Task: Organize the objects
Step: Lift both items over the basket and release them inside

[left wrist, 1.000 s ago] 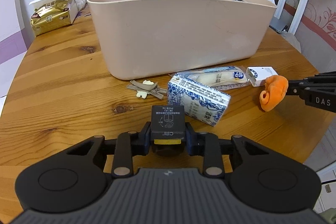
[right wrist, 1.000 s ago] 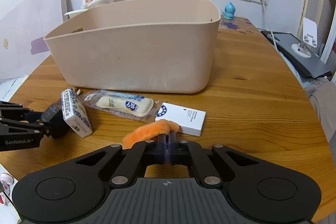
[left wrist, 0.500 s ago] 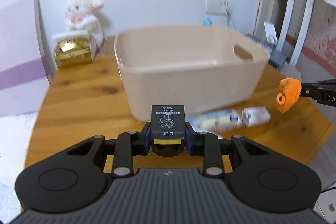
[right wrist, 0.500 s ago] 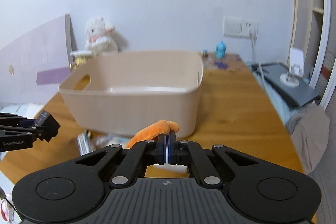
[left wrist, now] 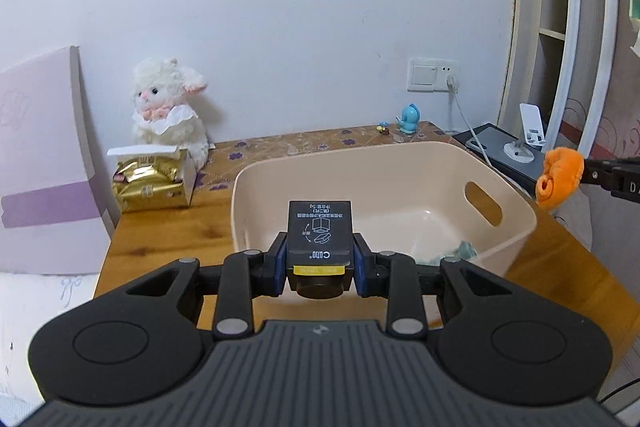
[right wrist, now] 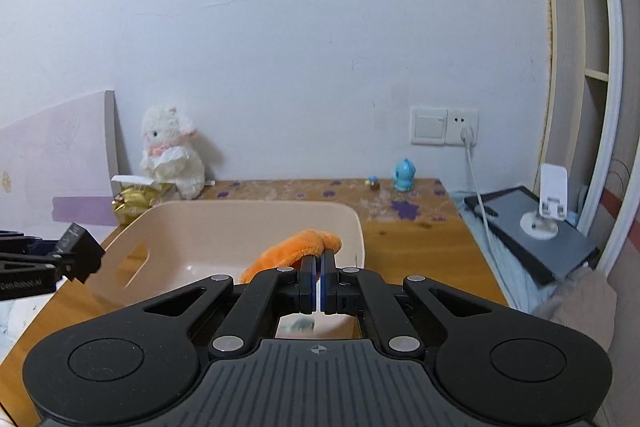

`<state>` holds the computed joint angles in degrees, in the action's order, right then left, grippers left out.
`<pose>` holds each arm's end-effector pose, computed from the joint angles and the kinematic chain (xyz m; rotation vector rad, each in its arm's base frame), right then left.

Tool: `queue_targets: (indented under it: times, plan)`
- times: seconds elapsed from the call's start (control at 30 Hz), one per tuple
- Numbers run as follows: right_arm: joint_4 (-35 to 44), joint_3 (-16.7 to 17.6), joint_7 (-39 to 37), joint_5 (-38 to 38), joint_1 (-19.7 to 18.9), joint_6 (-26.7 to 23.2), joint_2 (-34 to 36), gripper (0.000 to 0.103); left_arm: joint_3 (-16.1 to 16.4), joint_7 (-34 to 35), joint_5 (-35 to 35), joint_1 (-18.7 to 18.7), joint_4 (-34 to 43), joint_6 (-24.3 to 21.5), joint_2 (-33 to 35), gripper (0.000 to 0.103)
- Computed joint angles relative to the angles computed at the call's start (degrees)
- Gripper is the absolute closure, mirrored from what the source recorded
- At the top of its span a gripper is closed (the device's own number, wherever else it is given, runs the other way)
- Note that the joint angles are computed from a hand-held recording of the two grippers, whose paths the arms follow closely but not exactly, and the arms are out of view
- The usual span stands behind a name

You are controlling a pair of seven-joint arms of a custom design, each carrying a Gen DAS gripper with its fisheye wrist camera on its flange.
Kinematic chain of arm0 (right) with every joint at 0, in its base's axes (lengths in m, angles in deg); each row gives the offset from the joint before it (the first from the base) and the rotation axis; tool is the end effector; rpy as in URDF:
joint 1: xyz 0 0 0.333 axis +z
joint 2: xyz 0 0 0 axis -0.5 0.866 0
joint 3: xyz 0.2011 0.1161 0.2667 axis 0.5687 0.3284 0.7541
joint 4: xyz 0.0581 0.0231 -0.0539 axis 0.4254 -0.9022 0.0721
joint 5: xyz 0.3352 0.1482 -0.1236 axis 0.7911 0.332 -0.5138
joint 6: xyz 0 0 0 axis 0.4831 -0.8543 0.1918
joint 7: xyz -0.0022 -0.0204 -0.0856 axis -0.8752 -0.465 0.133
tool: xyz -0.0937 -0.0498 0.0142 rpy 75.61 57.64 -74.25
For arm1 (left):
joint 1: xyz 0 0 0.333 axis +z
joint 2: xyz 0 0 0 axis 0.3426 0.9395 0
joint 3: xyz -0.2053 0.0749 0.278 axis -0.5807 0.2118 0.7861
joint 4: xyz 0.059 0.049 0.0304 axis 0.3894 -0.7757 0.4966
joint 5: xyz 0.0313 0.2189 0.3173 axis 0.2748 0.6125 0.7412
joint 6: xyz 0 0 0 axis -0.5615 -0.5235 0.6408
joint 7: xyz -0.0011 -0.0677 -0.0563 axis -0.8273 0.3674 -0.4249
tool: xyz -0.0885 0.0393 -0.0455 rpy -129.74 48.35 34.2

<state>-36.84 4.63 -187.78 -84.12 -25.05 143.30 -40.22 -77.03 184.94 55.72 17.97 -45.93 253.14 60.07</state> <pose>0.5645 0.0943 0.5221 -1.3445 1.7494 -1.0256 0.6524 -0.2542 0.5196 -1.1639 2.0481 -1.1482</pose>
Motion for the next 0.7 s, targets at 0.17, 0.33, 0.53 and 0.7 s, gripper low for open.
queue_targets:
  times: [0.17, 0.33, 0.53, 0.7]
  plan:
    - [4.0, -0.9, -8.2, 7.8, -0.2, 0.4, 4.6, 0.101, 10.6, -4.8, 4.0, -10.5, 8.3, -3.6, 4.8, 0.069]
    - [6.6, -1.5, -26.7, 25.0, 0.5, -0.2, 9.1, 0.101, 15.3, -10.2, 7.4, -15.2, 15.2, -10.5, 9.0, 0.069]
    - [9.0, -1.6, -42.7, 38.9, 1.9, -3.2, 13.1, 0.101, 18.4, -17.0, 11.7, -17.8, 22.4, -18.9, 13.5, 0.069]
    - [10.0, -2.0, -52.1, 46.4, 3.7, -6.4, 14.1, 0.078, 17.5, -19.0, 13.6, -17.2, 24.2, -21.4, 15.0, 0.069]
